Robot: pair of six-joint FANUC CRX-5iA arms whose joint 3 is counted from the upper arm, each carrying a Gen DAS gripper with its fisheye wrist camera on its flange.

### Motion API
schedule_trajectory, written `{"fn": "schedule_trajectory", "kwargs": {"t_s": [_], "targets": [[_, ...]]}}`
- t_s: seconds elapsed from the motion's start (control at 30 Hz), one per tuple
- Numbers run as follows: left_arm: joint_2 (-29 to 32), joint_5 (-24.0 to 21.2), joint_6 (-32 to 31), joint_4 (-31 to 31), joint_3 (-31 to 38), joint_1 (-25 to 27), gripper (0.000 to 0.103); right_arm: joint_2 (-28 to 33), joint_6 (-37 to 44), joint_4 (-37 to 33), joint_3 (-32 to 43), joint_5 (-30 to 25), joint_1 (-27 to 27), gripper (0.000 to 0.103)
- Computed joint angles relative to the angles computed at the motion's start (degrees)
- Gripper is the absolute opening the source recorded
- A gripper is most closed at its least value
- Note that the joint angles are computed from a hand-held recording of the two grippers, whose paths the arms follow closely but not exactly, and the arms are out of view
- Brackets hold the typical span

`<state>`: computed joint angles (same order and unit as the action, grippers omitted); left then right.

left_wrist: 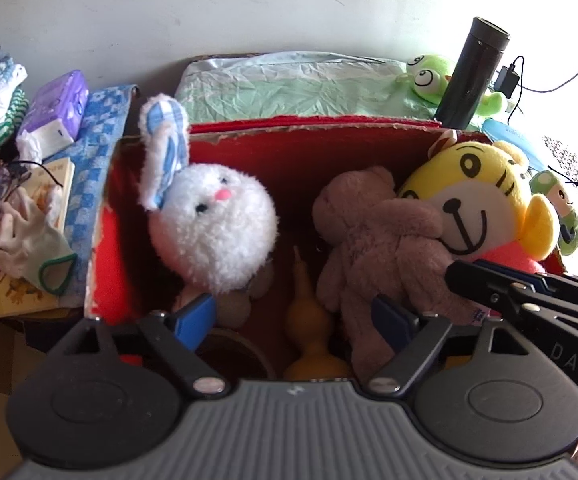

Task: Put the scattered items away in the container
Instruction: 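Open both grippers to release the teddy bear beside the tiger plush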

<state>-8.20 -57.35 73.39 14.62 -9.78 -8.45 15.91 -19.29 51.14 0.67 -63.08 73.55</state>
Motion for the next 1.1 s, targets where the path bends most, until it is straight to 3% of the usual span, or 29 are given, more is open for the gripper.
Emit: {"fn": "schedule_trajectory", "kwargs": {"t_s": [0.43,1.1], "targets": [[-2.85,-0.58,7.36,-8.08,0.81,-1.93,0.099,1.10,0.85,0.93,1.51,-4.00,2.07,0.022],[-2.39,-3.32,11.85,-9.29,1.34,-1.83,0.101,3.01,2.61,1.55,2.77,-6.30,2.88,0.025]]}}
